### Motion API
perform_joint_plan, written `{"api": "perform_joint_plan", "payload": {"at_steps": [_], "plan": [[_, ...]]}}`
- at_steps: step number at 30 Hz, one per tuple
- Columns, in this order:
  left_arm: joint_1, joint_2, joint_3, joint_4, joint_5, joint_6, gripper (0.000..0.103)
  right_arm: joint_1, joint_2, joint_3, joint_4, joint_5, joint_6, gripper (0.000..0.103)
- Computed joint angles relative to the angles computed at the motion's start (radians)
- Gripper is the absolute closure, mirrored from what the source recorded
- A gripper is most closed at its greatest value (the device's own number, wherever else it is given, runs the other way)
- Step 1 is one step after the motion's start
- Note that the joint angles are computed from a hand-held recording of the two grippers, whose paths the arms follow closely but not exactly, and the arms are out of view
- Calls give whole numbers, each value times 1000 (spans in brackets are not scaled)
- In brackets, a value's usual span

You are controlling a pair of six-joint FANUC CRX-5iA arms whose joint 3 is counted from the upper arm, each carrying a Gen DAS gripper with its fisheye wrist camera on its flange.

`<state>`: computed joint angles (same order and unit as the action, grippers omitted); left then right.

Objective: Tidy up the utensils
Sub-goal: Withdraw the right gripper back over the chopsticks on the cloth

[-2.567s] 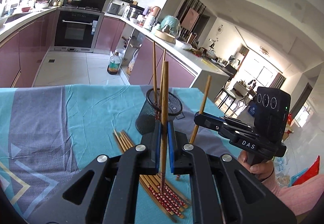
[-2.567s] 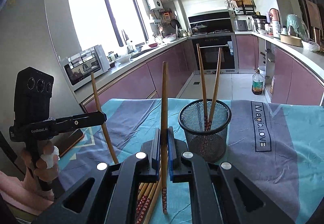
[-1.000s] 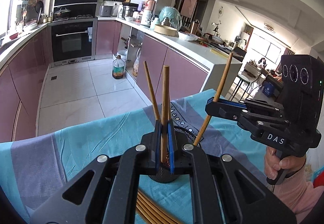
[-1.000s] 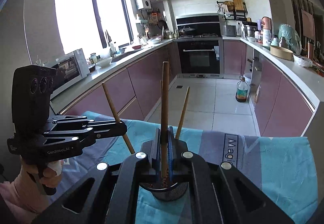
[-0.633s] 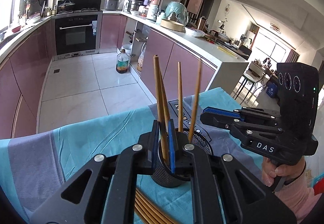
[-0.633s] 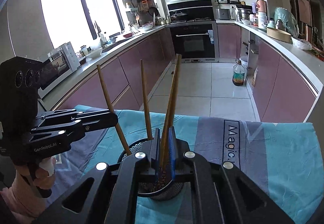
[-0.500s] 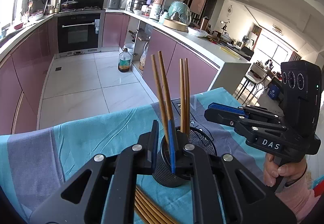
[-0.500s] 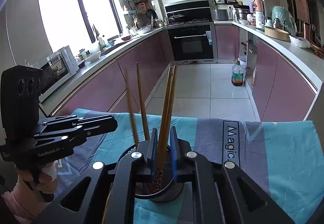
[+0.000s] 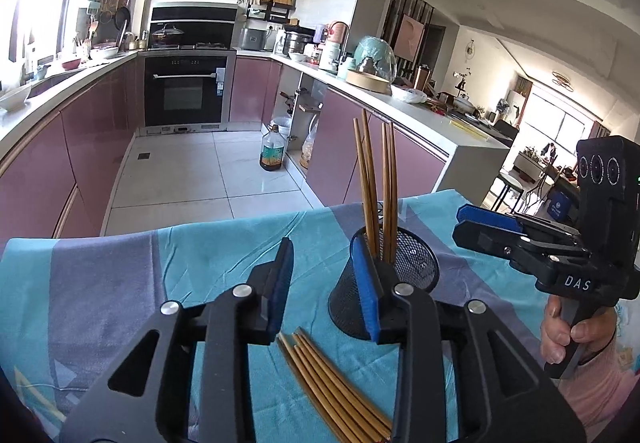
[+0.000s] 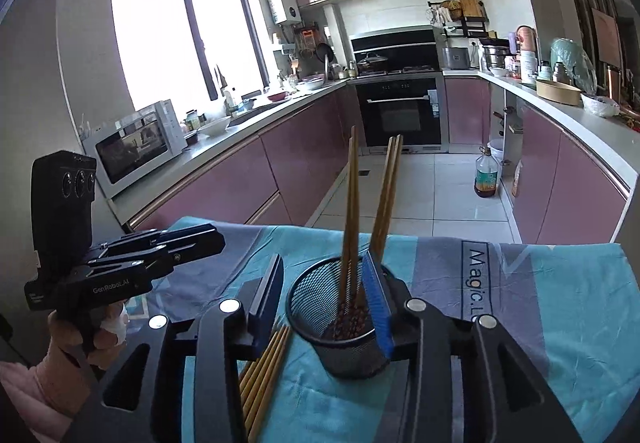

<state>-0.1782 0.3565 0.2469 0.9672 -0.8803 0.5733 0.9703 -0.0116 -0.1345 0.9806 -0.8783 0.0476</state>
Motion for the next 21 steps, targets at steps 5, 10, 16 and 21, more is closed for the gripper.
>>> {"api": "perform_joint_plan", "payload": {"at_steps": [5,10,16,21], "plan": [[26,-83,-137,-3,49,-57,65,41,17,-6,-63,19,39,62],[49,-140,-243,-22,62,-82,60,61,37,-15,-130,40,27,62],[63,-169,-316,-61,56,-69,57,71,51,-18,-184,46,4,62],[64,-168,-334,-107,24,-34,55,87,78,8,-223,15,30,62]]}}
